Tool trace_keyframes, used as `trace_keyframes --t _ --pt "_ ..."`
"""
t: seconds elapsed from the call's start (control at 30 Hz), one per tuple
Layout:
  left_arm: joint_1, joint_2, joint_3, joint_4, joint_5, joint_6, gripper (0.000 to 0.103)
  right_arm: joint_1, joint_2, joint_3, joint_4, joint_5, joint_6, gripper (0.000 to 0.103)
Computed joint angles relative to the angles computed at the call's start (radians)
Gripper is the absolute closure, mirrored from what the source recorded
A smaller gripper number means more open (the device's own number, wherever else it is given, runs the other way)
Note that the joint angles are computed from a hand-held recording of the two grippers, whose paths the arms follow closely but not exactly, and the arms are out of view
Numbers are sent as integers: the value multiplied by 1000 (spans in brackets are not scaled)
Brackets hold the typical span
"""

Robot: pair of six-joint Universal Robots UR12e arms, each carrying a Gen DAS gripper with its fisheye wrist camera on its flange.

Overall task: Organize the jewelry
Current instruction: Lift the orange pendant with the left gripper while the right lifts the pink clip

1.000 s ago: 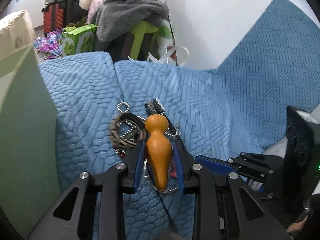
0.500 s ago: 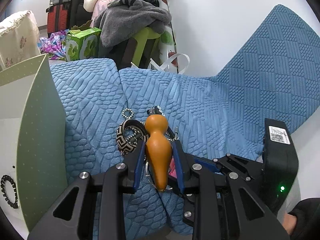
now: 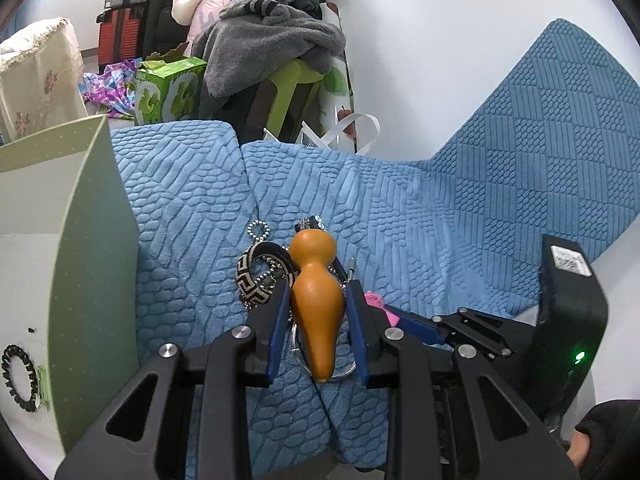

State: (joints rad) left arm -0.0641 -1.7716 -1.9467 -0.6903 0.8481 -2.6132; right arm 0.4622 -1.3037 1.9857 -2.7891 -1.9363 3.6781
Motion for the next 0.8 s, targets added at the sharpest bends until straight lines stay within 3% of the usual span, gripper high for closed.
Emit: trace_keyframes --t 0.43,0.6,0.8 --pt "45 80 -17 -83 -39 19 74 34 -78 -19 115 -23 164 75" --pt "52 132 -12 -92 9 15 74 58 -109 -42 127 -52 188 75" --pt "89 179 15 -117 -35 3 74 83 -125 -99 112 -103 161 75"
